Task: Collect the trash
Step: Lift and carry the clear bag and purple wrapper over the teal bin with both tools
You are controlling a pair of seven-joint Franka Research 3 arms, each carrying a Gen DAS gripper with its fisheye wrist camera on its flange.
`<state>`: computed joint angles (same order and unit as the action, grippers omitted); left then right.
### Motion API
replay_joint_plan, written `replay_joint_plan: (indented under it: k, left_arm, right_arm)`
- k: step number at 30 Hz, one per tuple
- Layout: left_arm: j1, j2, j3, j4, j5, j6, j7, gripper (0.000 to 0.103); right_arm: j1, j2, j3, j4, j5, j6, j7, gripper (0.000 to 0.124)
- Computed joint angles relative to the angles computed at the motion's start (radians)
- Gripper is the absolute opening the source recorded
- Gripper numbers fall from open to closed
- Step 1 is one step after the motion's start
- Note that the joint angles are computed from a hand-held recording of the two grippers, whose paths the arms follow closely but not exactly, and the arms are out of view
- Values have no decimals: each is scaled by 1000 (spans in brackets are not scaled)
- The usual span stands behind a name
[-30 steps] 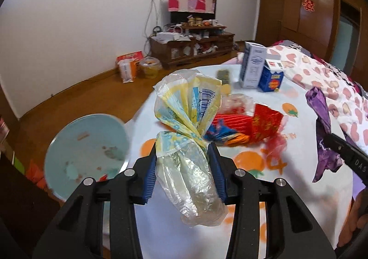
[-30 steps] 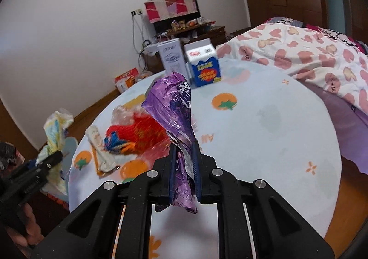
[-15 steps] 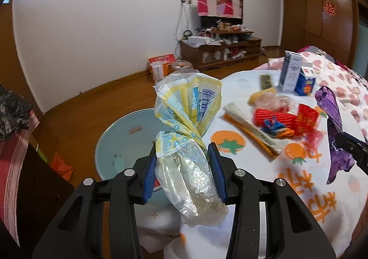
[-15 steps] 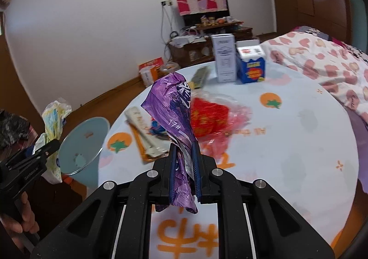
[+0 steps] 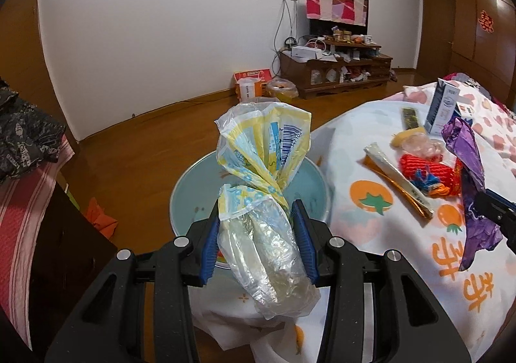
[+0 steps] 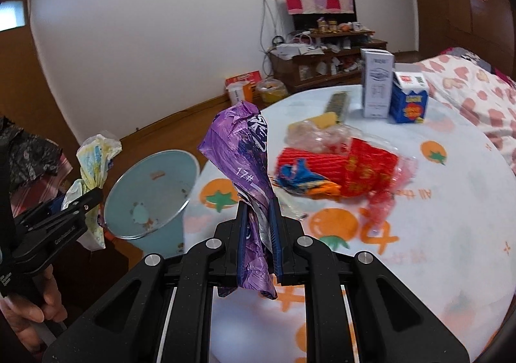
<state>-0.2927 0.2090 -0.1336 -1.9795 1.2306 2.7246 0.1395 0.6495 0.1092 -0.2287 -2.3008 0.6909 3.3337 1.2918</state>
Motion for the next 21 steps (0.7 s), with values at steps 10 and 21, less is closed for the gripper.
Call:
replay_joint_plan:
  k: [10,21]
  left_arm:
    - [16,13,11,-2,-37,-8,10,42]
    - [24,34,23,-1,-62,11,27,42]
  right_arm:
    - [-114,48,127,59,-135,-33,88,15]
    - [-151,75,158,82,-268,-54,195,15]
